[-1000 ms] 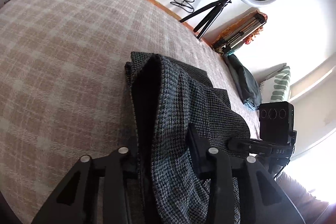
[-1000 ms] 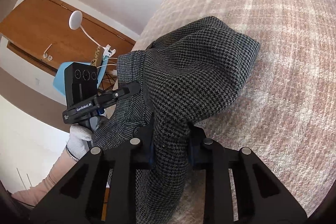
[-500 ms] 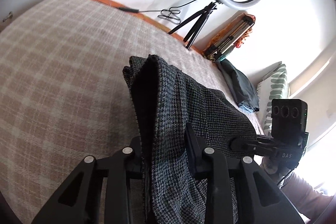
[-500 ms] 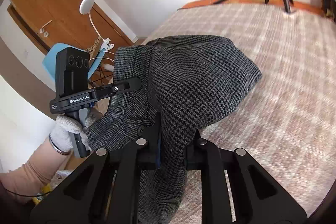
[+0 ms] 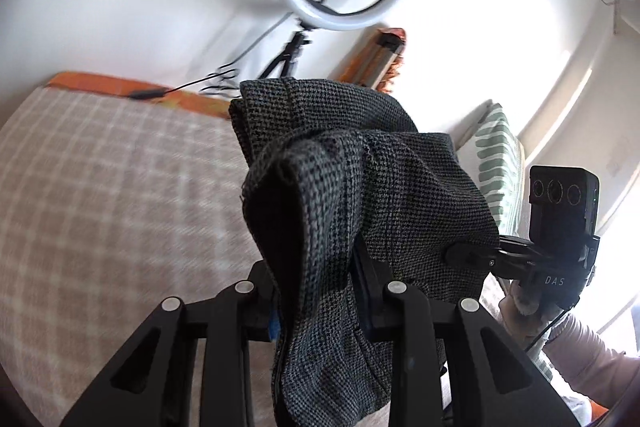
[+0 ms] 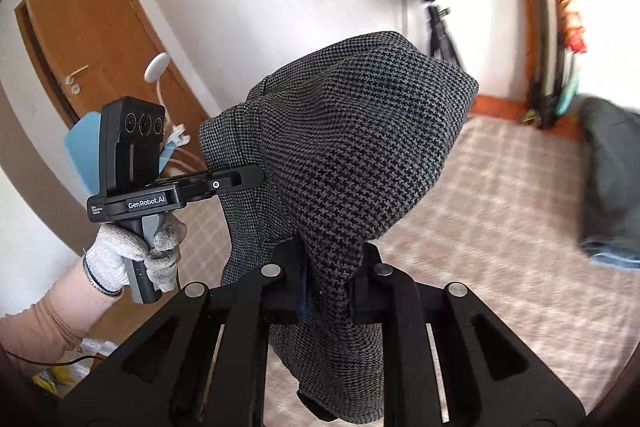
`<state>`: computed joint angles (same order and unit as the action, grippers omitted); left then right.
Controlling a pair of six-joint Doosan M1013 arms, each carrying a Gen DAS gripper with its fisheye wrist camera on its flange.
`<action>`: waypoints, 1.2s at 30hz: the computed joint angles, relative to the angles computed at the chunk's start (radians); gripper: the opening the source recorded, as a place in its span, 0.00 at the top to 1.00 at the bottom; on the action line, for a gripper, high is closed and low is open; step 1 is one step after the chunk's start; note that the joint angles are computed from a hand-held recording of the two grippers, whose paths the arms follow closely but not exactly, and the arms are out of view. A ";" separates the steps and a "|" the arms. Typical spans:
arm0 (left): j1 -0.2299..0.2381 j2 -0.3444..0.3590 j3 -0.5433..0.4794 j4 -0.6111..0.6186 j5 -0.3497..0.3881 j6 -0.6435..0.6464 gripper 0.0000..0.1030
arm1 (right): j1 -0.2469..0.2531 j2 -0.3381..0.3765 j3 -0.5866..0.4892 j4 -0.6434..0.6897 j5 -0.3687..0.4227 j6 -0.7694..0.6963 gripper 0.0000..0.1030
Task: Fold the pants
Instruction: 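Carry the folded grey pants with both grippers onto the dark pants stack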
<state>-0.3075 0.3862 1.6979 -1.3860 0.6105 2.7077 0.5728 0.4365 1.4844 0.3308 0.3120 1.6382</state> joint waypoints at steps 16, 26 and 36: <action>-0.199 0.195 -0.392 0.186 0.049 -0.158 0.76 | -0.199 -0.181 0.189 -0.282 -0.065 0.265 0.86; -0.270 0.356 -0.672 0.371 0.073 -0.366 0.76 | -0.316 -0.159 0.164 -0.310 -0.022 0.228 0.86; -0.303 0.536 -0.975 0.573 0.143 -0.602 0.76 | -0.407 -0.054 0.092 -0.217 0.052 0.101 0.86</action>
<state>-0.6108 0.9226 0.7232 -0.8126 0.7540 2.1054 0.1663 0.3823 1.5762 0.1138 0.3643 1.7388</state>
